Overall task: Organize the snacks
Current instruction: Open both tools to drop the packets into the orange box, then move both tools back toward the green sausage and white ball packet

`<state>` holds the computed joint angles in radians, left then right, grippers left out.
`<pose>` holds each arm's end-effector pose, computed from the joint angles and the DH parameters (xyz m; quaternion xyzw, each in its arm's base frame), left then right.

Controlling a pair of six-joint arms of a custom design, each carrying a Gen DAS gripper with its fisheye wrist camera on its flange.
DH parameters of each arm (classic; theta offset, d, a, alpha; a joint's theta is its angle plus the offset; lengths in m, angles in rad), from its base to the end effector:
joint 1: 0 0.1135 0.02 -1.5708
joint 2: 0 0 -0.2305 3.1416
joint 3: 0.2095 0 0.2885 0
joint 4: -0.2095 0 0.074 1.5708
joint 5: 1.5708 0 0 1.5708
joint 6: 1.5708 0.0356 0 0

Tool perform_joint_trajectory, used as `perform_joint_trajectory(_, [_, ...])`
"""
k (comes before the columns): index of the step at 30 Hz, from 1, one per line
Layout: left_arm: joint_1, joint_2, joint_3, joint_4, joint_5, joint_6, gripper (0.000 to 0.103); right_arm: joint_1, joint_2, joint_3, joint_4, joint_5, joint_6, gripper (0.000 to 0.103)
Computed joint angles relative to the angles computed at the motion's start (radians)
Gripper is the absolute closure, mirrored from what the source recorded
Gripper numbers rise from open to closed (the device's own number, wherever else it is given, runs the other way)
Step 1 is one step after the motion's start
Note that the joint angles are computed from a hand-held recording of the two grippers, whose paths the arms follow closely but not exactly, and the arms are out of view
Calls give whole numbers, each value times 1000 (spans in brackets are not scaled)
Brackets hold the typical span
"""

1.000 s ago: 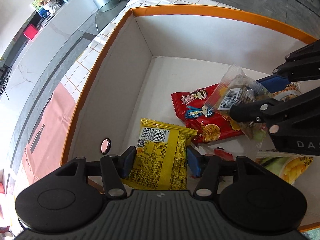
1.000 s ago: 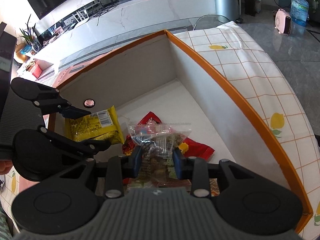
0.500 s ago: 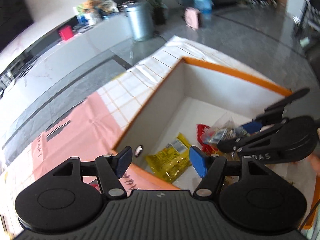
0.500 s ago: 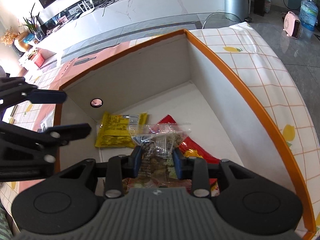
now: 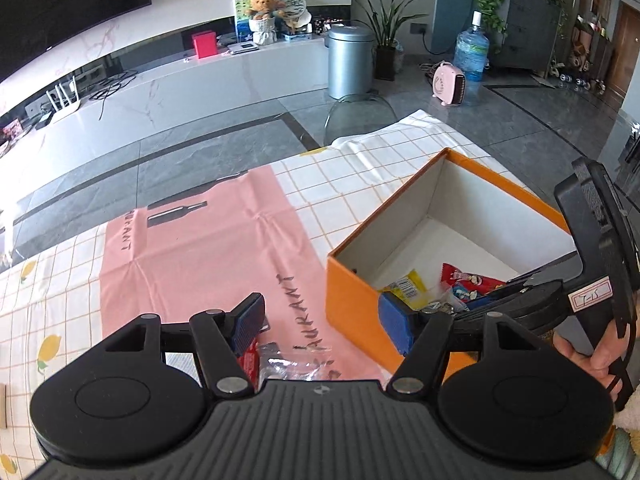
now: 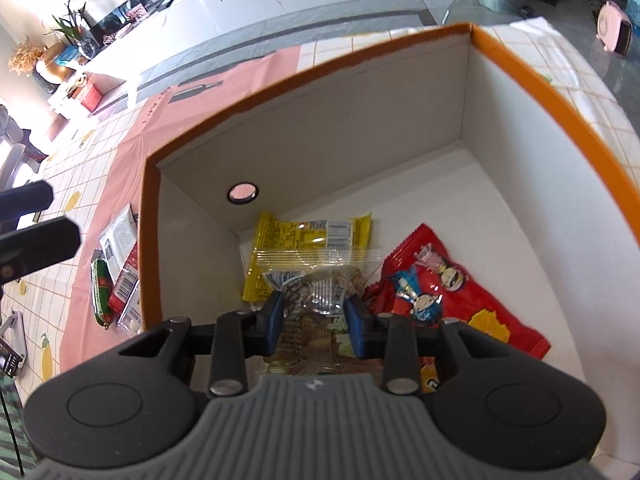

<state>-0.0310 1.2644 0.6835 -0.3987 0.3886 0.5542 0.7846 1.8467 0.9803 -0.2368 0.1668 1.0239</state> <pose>0.2784 -0.0221 0.1398 0.3246 0.8825 -0.1045 0.3239 0.2592 0.2505 0.0617 0.1349 0.9602 0.1313 0.2064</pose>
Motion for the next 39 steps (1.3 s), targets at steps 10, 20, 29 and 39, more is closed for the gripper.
perform_joint_trajectory(10, [105, -25, -19, -62, 33, 57, 26, 25, -2, 35, -101, -27, 72, 71])
perform_joint_trajectory(20, [269, -122, -38, -205, 114, 158, 26, 92, -102, 50, -263, 89, 154, 57])
perform_joint_trajectory(29, [484, -195, -39, -321, 224, 259, 26, 311, -139, 184, -500, 394, 270, 57])
perform_joint_trajectory(39, [757, -181, -99, -309, 326, 360, 26, 557, 44, 407, -561, 682, 499, 55])
